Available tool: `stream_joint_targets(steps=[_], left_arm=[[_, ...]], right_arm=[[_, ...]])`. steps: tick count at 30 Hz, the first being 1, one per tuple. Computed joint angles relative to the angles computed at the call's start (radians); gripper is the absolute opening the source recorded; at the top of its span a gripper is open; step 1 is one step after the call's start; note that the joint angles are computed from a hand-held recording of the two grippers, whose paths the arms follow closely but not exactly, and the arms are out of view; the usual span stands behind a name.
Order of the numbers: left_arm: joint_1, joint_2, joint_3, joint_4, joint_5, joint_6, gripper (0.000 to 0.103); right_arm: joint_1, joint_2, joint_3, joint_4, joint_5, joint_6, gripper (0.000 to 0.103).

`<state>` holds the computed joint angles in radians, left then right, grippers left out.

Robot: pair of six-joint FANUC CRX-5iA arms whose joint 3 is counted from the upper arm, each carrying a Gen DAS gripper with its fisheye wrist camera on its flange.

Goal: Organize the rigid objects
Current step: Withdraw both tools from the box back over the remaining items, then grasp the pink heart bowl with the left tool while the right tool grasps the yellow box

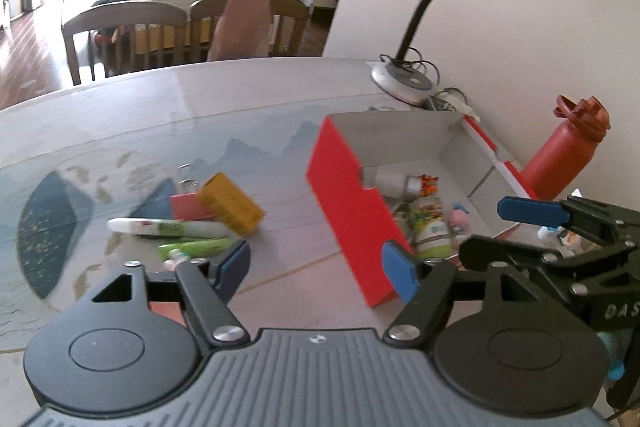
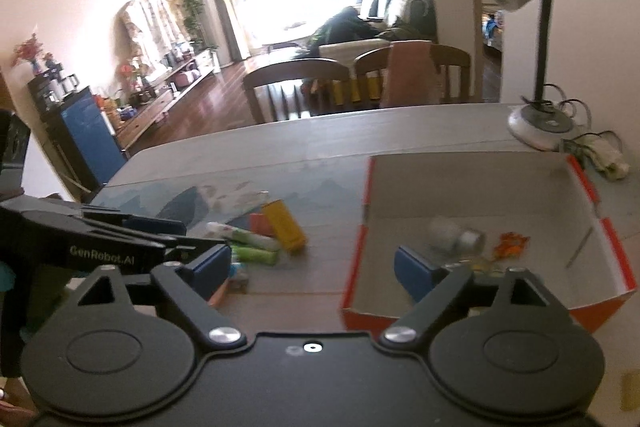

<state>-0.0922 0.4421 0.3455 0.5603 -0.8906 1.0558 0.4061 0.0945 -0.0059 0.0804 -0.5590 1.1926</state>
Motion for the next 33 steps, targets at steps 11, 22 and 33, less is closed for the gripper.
stream_joint_targets(steps=[11,22,33], left_arm=[[0.067,-0.009,-0.041,-0.010,-0.004,0.009,0.084],[0.089,-0.028,-0.147,0.025,0.119,-0.081,0.103],[0.104,-0.020,-0.206,-0.021,0.208,0.000,0.103]], right_arm=[[0.029,0.050,0.038,-0.010,-0.016,0.003,0.097],[0.051,0.114,0.096,0.011,-0.044,-0.020,0.097],[0.054,0.237,0.227,0.013,-0.122,0.032,0.096]])
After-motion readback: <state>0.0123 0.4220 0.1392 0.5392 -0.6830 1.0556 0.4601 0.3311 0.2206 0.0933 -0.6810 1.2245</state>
